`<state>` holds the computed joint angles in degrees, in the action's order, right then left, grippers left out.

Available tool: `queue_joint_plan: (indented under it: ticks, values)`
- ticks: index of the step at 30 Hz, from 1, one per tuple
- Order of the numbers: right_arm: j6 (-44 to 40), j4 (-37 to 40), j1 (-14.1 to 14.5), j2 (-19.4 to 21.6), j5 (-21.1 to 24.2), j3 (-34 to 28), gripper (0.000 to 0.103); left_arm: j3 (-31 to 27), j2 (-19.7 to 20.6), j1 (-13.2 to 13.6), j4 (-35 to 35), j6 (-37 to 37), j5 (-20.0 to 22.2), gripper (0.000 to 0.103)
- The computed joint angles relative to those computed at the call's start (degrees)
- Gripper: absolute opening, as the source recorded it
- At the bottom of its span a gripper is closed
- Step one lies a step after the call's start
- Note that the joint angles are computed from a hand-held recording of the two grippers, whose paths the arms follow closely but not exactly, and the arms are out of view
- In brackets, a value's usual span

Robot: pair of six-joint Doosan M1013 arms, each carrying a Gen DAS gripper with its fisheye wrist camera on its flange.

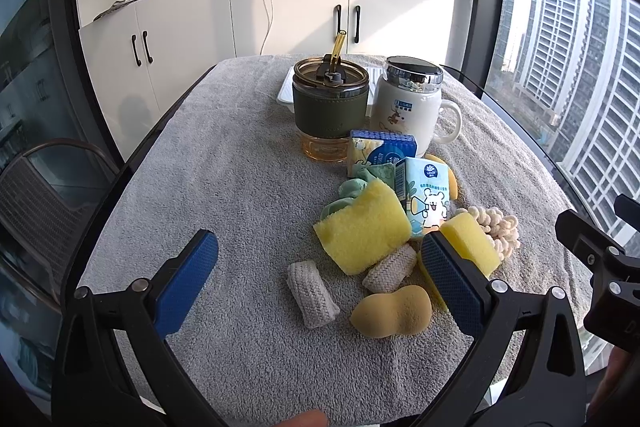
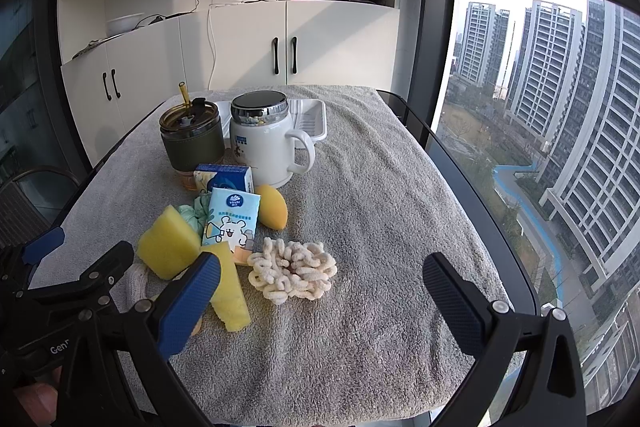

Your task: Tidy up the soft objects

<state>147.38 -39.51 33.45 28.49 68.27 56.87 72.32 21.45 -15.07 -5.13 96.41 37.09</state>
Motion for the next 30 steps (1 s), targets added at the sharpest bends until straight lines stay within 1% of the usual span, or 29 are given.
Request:
queue_joint_plan:
  ticks: [30]
  values:
    - [0.28, 0.07, -0.04, 0.02, -0.16, 0.15, 0.103, 0.03, 0.07, 0.06, 0.67, -0.74, -0.42, 0.103]
